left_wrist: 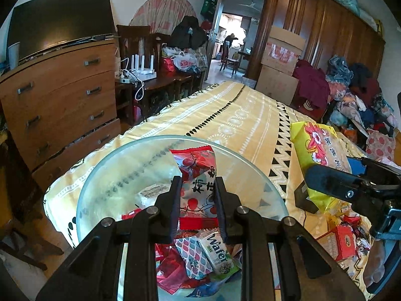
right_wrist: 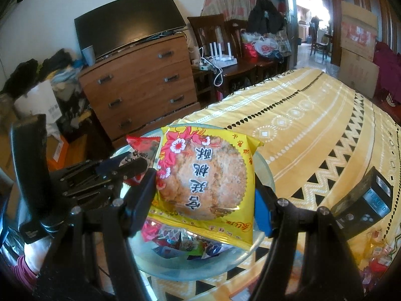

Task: Organize snacks
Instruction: 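Carry both packets over the glass bowl and lower them, then open both grippers to drop the packets into the bowl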

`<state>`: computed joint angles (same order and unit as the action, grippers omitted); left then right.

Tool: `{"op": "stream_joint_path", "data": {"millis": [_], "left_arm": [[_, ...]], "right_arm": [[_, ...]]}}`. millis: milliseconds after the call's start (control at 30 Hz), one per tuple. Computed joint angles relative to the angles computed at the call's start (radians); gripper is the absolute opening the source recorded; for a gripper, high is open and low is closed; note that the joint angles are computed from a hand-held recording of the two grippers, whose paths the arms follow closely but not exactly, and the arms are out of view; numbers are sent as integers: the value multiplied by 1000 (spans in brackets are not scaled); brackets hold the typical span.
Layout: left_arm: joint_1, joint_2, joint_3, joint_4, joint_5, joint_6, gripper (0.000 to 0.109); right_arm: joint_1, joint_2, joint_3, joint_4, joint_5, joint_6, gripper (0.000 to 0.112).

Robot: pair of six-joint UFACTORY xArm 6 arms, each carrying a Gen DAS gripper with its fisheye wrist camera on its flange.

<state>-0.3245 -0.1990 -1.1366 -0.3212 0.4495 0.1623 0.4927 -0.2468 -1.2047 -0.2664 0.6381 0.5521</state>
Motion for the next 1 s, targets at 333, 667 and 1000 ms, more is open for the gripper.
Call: {"op": "stream_joint_path", "data": {"millis": [333,667,1000], "left_arm": [[11,15,1,21,9,-27,26],[29,18,12,54,12,-64,26],[27,9,18,147,3,-153,65]], "right_arm": [[9,42,-27,21,14,-11,70],[16,77,-47,37,20,-38,70],[26,58,-33,8,0,-15,72]]}}
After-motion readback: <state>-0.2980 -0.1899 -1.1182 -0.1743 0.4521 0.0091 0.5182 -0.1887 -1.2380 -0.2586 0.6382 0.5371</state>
